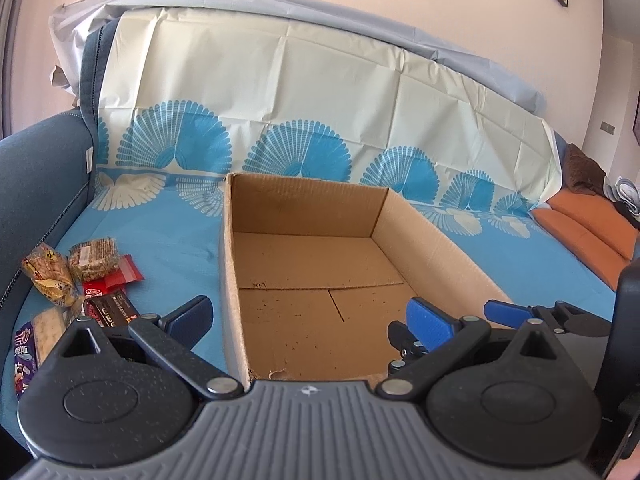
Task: Organize snacks
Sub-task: 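Move both tools from the box toward the snack pile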
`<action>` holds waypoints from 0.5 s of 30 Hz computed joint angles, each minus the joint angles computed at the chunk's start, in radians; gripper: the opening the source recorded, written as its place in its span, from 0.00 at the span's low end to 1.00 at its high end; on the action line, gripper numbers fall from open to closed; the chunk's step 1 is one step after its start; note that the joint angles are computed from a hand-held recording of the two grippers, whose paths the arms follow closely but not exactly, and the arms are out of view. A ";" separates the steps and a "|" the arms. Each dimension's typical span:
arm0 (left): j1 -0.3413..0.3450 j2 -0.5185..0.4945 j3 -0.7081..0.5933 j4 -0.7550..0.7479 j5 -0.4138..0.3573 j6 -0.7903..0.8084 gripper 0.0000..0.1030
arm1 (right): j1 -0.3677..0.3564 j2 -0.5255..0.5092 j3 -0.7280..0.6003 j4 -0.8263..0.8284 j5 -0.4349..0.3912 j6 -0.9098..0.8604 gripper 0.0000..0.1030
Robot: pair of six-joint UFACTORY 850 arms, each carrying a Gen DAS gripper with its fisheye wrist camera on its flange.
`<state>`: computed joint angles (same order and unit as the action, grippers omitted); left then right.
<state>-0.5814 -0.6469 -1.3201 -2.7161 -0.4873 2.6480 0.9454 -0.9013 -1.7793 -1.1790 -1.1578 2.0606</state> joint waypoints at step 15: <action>0.034 0.030 0.038 0.158 -0.053 -0.126 0.45 | 0.007 -0.018 -0.024 -0.105 -0.012 0.052 0.55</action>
<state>-0.5471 -0.6166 -1.2823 -2.5577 -0.5399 2.5220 0.9523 -0.9196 -1.8037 -1.2843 -1.1695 2.1122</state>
